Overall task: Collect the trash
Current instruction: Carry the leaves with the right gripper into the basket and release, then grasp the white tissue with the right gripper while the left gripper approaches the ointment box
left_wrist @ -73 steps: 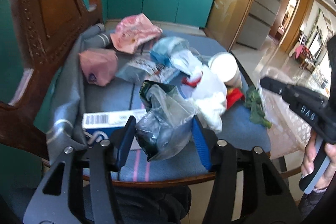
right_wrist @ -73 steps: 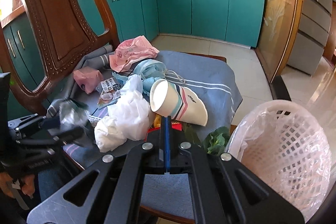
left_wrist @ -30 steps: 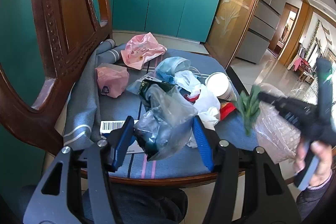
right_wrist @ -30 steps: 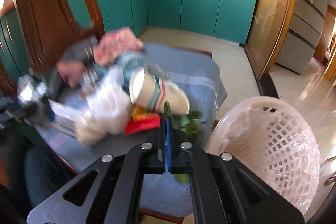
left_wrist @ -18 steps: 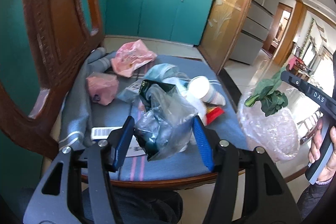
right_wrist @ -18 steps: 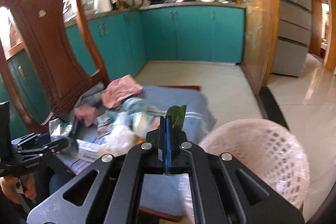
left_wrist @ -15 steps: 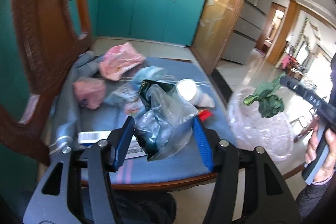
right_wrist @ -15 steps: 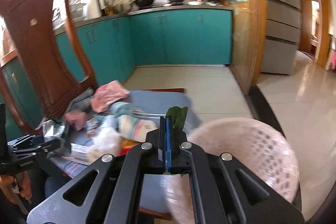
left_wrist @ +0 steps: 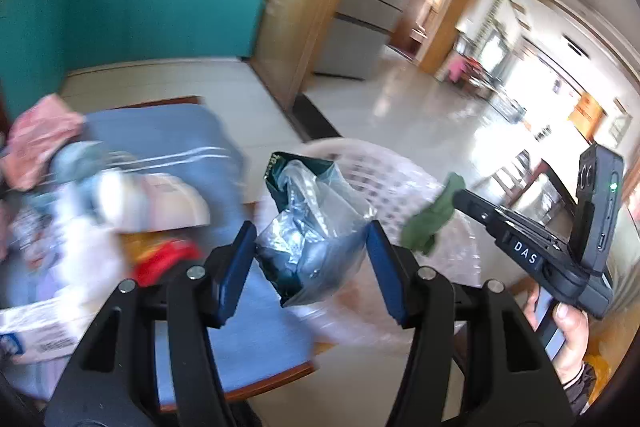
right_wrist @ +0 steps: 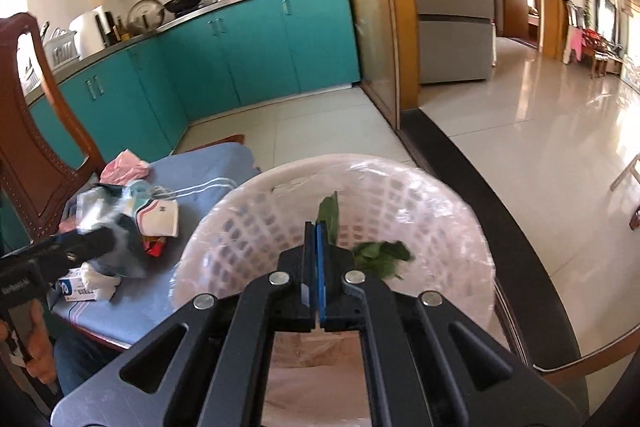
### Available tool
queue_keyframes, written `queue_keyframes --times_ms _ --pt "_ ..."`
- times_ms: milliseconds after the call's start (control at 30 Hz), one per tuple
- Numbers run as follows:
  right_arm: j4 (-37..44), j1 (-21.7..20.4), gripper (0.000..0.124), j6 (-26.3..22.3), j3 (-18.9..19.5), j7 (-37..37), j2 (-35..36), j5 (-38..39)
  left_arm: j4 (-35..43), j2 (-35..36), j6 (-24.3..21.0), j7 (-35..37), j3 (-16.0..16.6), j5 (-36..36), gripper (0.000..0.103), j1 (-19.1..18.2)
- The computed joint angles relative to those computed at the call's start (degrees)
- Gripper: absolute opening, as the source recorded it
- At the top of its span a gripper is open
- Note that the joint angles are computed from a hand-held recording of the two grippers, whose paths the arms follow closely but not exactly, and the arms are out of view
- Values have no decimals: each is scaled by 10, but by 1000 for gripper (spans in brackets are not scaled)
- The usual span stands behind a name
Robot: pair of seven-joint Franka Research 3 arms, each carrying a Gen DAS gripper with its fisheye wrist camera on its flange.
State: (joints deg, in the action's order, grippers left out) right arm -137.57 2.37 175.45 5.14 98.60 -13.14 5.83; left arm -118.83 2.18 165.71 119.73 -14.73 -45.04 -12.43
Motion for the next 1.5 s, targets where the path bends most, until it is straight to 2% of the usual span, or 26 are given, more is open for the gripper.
queue_keyframes --times_ms 33,100,133,167,333,467,600,633,700,767,800,900,1000,1100,1167,1300,1400,1500 --pt "-1 -6 2 2 3 5 -2 -5 22 17 -20 15 -4 -6 61 -2" --pt "-3 -20 2 6 9 17 -6 -15 58 47 -58 17 -13 8 74 -1" --pt "-3 -17 2 6 3 13 -8 -11 64 54 -60 9 -17 18 83 -1" --pt "-7 -10 2 6 -8 3 -13 -3 71 65 -58 -5 -19 34 87 -1" --pt "-3 8 2 4 -24 -27 -8 23 60 71 -54 -58 -28 84 90 15" --pt "10 9 2 -10 -17 -30 10 27 15 40 -18 -97 -19 112 92 24" --pt "22 12 2 -28 -13 -10 23 27 -49 -3 49 -224 15 251 94 19" --pt "22 10 6 -29 -10 0 24 20 -70 -17 66 -291 28 327 94 21" --pt "22 7 21 -30 -6 17 26 8 -102 -43 80 -432 42 486 94 44" --pt "22 -4 54 -27 7 48 26 -19 -121 -63 83 -517 44 582 95 70" --pt "21 -10 57 -23 13 63 25 -34 -130 -75 80 -582 39 654 95 98" --pt "29 16 57 -20 4 45 29 -25 -146 -101 64 -664 43 741 95 140" --pt "50 46 58 -23 0 17 44 -12 -162 -120 53 -687 65 744 95 153" --pt "89 104 58 -33 -17 -67 76 61 -181 -135 55 -689 77 725 95 157" --pt "126 128 58 -39 -11 -109 108 90 -196 -145 58 -676 86 709 95 154" --pt "202 150 59 -53 4 -120 172 70 -217 -157 48 -627 101 666 95 137" --pt "278 165 65 -91 3 -114 232 66 -232 -168 47 -606 103 646 95 130" --pt "320 199 74 -117 -33 -36 262 5 -247 -176 49 -585 109 625 95 124"
